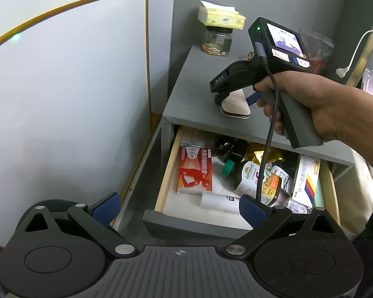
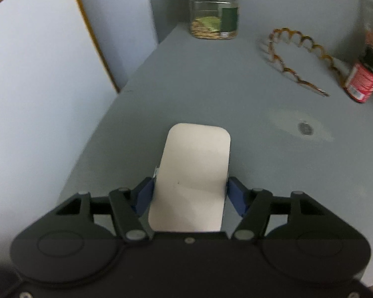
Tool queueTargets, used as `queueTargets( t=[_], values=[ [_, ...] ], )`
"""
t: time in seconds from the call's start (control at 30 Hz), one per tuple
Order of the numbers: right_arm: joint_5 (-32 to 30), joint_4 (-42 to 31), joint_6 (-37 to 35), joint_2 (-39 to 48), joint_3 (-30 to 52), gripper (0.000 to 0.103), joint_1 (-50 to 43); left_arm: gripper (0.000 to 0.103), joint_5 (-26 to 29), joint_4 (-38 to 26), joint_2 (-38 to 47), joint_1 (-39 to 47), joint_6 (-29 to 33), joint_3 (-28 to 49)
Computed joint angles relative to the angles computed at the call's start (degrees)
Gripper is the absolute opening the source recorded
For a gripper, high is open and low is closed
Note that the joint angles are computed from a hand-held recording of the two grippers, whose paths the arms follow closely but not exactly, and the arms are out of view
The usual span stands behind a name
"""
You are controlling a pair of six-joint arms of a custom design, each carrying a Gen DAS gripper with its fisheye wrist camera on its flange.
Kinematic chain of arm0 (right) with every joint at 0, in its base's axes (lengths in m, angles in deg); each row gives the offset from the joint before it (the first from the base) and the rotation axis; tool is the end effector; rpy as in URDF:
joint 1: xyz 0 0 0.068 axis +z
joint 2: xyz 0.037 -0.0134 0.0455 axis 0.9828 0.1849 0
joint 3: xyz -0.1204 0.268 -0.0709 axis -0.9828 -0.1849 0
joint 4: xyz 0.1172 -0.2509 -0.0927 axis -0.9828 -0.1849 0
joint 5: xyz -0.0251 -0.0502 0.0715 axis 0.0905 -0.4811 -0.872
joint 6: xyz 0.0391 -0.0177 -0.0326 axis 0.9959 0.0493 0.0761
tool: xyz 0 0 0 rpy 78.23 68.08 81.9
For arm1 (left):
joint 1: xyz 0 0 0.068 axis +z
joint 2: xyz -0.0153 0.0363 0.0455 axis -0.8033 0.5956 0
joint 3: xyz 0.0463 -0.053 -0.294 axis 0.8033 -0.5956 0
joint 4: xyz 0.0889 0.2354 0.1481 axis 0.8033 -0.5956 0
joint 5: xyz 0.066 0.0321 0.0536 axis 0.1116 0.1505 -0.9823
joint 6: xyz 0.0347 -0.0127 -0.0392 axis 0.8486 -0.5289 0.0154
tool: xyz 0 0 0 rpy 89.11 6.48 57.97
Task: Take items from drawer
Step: 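Lift the beige pouch out with the right gripper and set it on the nightstand top, then reach the right gripper into the drawer and grasp the white spray bottle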
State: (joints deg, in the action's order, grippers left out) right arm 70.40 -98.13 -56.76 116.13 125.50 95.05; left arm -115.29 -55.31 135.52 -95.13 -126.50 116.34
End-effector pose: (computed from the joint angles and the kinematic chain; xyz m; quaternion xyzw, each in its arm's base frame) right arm 0.3999 0.1193 0.2596 -0.2069 0.9383 0.1109 0.2540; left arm 0.1227 -0.0854 0.3002 -0.1574 0.9292 0.0069 0.3343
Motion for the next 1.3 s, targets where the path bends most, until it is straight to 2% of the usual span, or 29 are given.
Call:
queueTargets(
  t=[0.13,0.27,0.4,0.43,0.5,0.53,0.57,0.7,0.9,1.03,1.17,1.3],
  values=[
    [-0.85,4.20,-1.02,-5.26,-4.32,0.062,-1.60,0.100,0.06,0.12,-0.75,0.44,-0.07,-0.07],
    [-11.02,4.03,-5.20,-13.64,-9.67,0.063,-9.15,0.100,-1.20,0.10,-2.43,0.71,-1.62,0.04],
    [-24.15,-5.31,-18.66,-16.36,-11.03,0.063,-18.08,0.100,-1.09,0.34,-3.58,1.88,-2.33,-0.33],
    [-26.41,-11.34,-28.19,-16.42,-10.75,0.062,-20.83,0.100,-0.90,0.39,-3.65,2.32,-2.22,-0.57],
    [-24.88,-15.61,-36.93,-16.82,-11.48,0.047,-21.33,0.100,-0.09,0.22,-3.60,3.94,-1.46,-1.35],
    [-22.26,-18.04,-43.78,-16.77,-12.33,0.036,-20.96,0.100,0.24,0.10,-3.63,4.71,-1.20,-1.65],
    [-18.58,-19.02,-50.20,-16.60,-14.02,0.034,-19.64,0.100,0.41,0.10,-3.78,5.26,-1.07,-1.80],
    [-12.93,-16.62,-55.44,-14.82,-17.80,0.033,-13.33,0.100,0.07,0.32,-5.39,9.49,0.98,-2.46],
    [-4.23,-9.58,-56.93,-9.60,-19.69,0.033,-0.19,0.100,0.73,0.33,-6.83,13.48,2.69,-3.26],
    [0.64,-6.02,-56.09,-5.76,-20.22,0.035,5.05,0.100,0.92,0.91,-6.75,13.98,3.67,-3.33],
    [3.91,-2.09,-54.12,-1.67,-21.34,0.040,8.32,0.100,0.95,1.15,-6.36,13.32,4.17,-3.43],
    [3.34,-3.62,-51.20,1.16,-19.58,0.035,8.46,0.100,0.89,1.25,-5.52,12.34,4.49,-3.43]
  ],
)
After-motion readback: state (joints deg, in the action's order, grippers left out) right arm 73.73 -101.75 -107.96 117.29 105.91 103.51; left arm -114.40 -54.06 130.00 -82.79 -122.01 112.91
